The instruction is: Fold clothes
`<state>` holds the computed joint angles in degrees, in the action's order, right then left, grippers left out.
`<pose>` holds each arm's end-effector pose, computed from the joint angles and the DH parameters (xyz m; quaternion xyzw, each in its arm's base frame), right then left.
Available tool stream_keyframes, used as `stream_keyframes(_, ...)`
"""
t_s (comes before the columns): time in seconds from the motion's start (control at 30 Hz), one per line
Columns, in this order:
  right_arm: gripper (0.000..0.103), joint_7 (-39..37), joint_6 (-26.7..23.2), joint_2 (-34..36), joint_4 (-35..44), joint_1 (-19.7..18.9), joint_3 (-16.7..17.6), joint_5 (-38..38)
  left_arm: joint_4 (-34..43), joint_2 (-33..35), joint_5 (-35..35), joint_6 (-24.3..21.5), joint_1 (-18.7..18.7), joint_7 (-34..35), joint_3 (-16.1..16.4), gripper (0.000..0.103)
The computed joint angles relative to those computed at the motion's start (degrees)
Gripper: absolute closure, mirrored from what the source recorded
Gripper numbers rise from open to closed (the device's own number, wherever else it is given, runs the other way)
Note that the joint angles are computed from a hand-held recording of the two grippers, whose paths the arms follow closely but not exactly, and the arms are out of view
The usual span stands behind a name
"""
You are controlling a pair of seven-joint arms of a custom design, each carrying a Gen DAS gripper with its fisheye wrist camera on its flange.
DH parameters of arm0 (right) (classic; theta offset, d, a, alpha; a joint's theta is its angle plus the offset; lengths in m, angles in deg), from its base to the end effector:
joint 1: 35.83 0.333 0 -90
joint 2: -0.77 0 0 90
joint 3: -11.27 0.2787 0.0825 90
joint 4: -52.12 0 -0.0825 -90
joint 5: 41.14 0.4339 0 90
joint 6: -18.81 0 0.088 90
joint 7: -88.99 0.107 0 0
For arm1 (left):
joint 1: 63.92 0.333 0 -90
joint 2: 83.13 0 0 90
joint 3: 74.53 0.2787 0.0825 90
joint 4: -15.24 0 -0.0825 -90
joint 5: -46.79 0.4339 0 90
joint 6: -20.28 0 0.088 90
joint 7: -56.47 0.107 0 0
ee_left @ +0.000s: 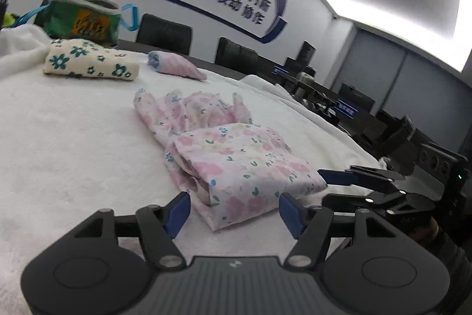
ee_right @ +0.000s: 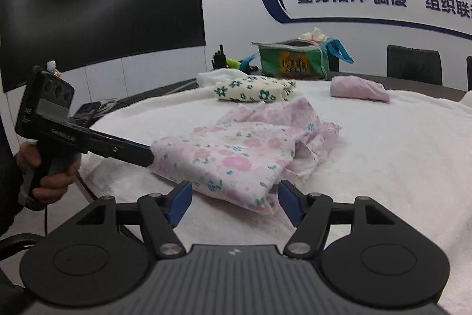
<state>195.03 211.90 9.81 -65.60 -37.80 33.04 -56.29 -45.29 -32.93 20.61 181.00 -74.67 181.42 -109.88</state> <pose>0.6071 0.2392 0.4450 -0.6767 0.4887 -0.2709 0.4794 0.7203 -0.4207 0.4288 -0.3882 0.7443 -0.5423 0.0346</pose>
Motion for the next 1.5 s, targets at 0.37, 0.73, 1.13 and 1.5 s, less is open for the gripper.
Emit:
stream_keyframes(0.37,0.067,11.9,0.98,2.17,0.98,-14.57,12.18,-16.44,9.9,4.11,6.26,-6.69,-5.56,-5.77,6.91,0.076)
stream_keyframes(0.73,0.094,26.35,1.66,5.06,3.15,-29.32,25.1,-36.15,-0.2,-2.26,-1.37,-7.4,1.21,2.35,0.85,0.096)
stream_keyframes(1.13,0.094,43.74,1.46,0.63,3.32,-38.57,33.46,-53.5,-19.04,-9.52,-8.67,12.61,13.3,32.03,-15.37,0.017)
stream_keyframes(1.5,0.09,51.5,1.4,-2.22,4.17,-32.89,26.57,-59.77,10.23,2.35,16.56,-10.95,-10.6,16.65,9.37,0.02)
